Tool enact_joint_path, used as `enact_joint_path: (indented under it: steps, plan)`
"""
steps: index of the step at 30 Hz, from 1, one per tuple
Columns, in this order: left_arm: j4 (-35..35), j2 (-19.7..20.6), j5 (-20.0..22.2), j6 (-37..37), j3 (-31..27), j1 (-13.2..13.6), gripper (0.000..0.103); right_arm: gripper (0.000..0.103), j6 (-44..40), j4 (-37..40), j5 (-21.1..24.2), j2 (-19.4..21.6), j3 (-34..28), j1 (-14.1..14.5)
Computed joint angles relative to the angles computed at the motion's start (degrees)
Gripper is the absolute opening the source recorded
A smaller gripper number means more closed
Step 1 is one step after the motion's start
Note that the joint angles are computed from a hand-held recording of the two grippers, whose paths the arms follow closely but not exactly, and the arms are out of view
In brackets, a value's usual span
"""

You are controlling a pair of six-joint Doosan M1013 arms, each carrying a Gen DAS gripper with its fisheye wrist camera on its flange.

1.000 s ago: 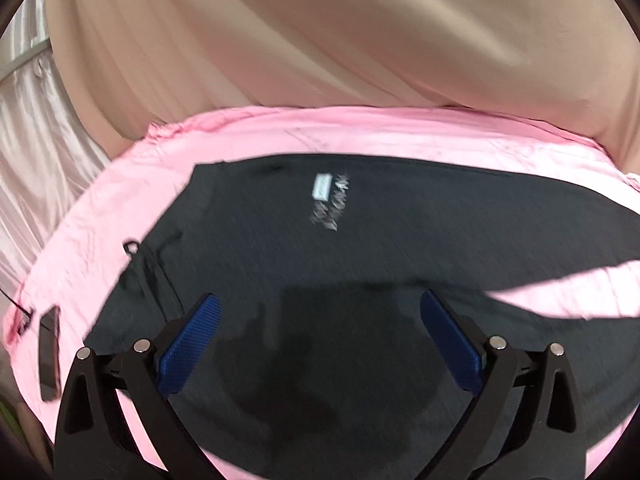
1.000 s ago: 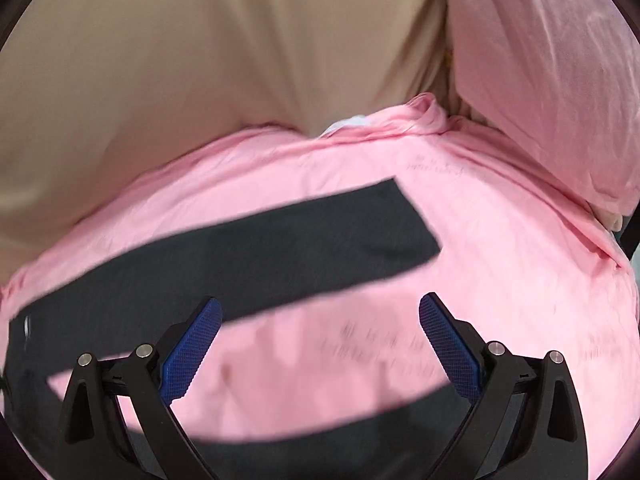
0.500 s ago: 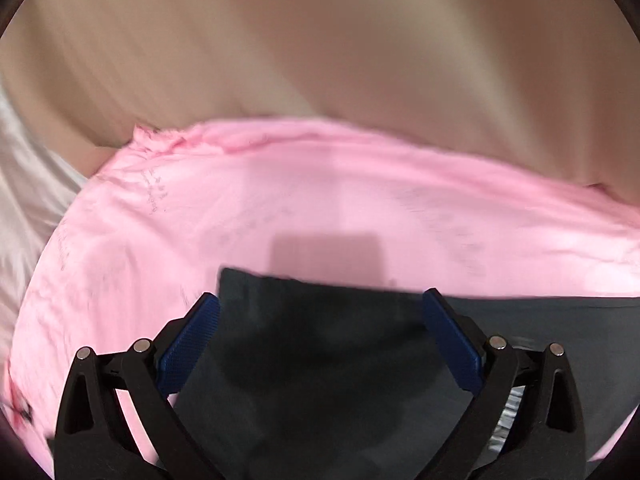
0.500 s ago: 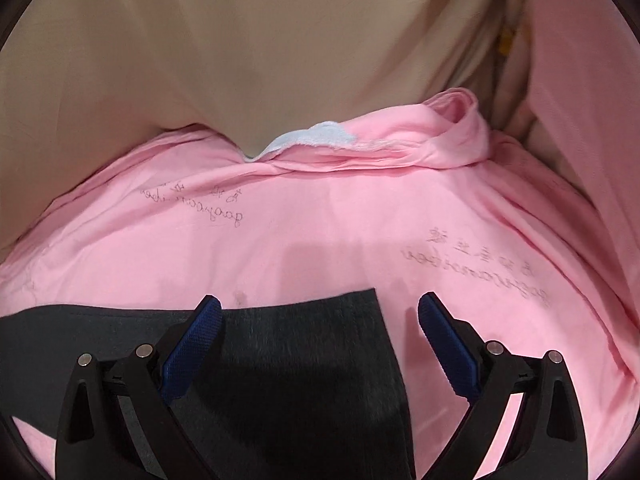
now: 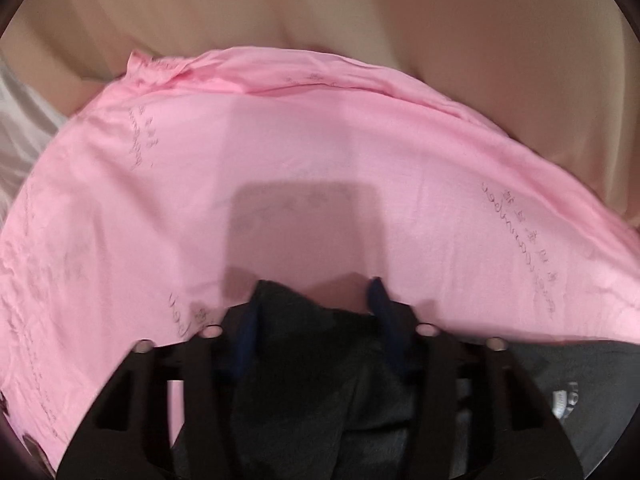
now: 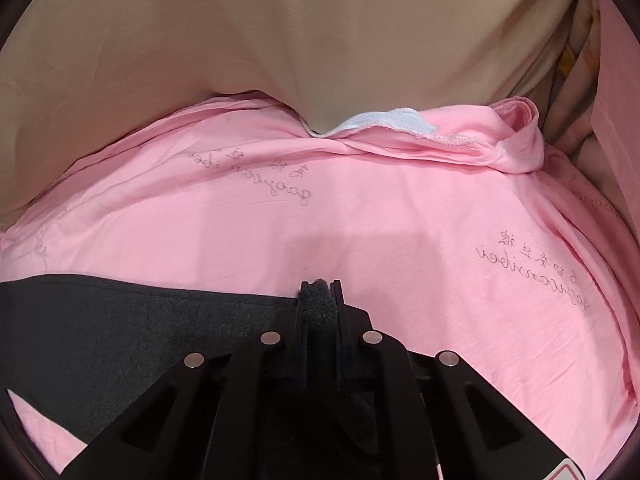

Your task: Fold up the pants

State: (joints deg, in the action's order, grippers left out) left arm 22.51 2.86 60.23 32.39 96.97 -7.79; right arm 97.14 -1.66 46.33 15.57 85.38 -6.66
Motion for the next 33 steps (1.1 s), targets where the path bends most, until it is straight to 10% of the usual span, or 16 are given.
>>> enact_joint_path:
  steps: [5, 24, 26, 29, 33]
  plan:
    - [0.0, -3.0, -3.3, -0.4, 0.8, -0.2, 0.032, 0.007, 1.5, -0.4, -2.5, -2.3, 1.5, -0.2]
    - [10.0, -18.9, 6.7, -11.6, 5.9, -18.7, 0.01, 0.007, -4.8, 4.9, -5.6, -15.1, 10.2, -0.9]
    - [6.1, -20.1, 1.9, -12.8, 7.7, -18.3, 0.024, 0.007, -4.6, 5.1, -6.2, -16.2, 11.7, -0.6]
    - [1.3, -20.5, -5.0, -19.3, 10.4, -17.4, 0.089, 0.007, -4.5, 5.8, -6.3, -17.0, 13.0, -0.7]
    - [-6.6, -18.2, -10.3, -23.8, 12.1, -13.7, 0.09, 0.007, -4.2, 6.3, -5.8, -17.4, 13.7, -0.9]
